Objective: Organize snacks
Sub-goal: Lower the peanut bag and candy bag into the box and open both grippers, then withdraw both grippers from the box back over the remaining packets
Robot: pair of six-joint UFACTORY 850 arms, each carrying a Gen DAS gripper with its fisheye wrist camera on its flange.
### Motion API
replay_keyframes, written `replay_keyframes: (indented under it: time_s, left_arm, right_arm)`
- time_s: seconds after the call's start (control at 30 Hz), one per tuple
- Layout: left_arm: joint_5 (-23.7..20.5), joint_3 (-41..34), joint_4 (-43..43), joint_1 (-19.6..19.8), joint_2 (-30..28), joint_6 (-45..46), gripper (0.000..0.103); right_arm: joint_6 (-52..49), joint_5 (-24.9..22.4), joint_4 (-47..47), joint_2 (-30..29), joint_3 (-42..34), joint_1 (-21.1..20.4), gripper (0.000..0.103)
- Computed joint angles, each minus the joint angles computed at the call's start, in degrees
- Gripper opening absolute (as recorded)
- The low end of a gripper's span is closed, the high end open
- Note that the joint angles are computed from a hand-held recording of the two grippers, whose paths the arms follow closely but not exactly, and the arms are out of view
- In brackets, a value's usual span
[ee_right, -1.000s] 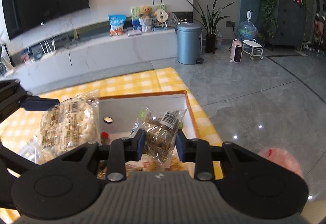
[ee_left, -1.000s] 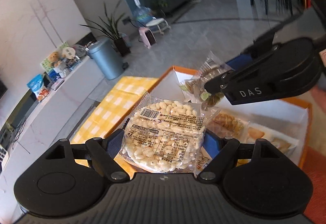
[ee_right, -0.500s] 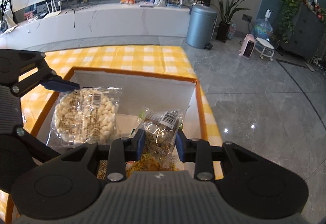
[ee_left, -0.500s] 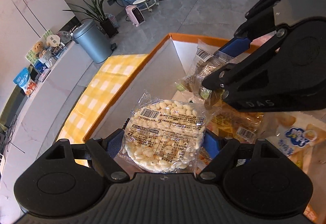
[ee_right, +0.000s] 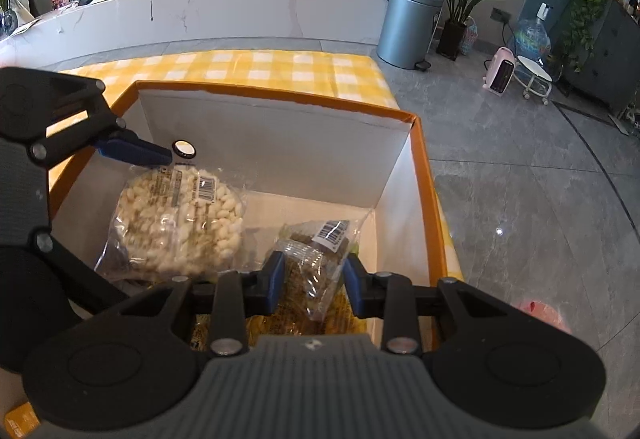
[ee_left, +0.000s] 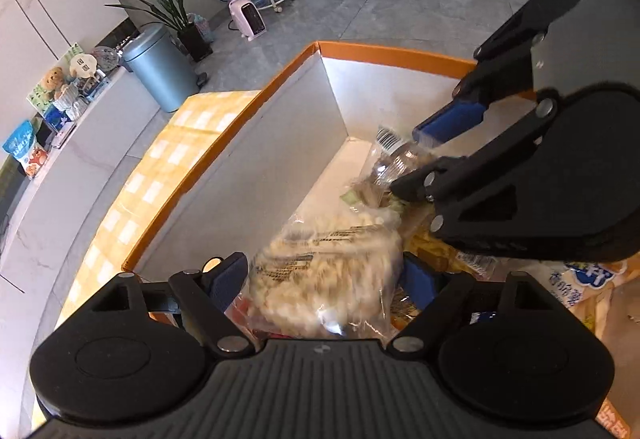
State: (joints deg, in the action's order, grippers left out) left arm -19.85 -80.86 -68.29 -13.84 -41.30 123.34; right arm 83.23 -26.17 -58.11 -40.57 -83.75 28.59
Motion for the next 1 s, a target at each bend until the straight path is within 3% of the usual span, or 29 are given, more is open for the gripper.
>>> replay_keyframes:
  time_s: [0.13,0.23,0.57,1.0]
  left_arm:
    - [0.0,1.2,-2.7,0.0,1.0,3.5,0.099]
    - [-0.2,2.5,-6.7,0.1,1.9,7.7,0.101]
    - [-2.1,5.8,-13.8,1.3,4.8,13.2,0.101]
    - [-4.6,14.1,-29.6,4.3,11.7,23.3,0.1]
  right_arm:
    - [0.7,0.3,-0.1,0.2,0.2,0.0,0.032]
    - [0.1,0.3,-0.2,0.4,0.2,0.2,0.046]
    - [5.2,-3.2,-4.9,1.8,1.1,1.5,0.062]
    - [24.4,-11.6,-17.7,5.7,6.1,6.6,0.064]
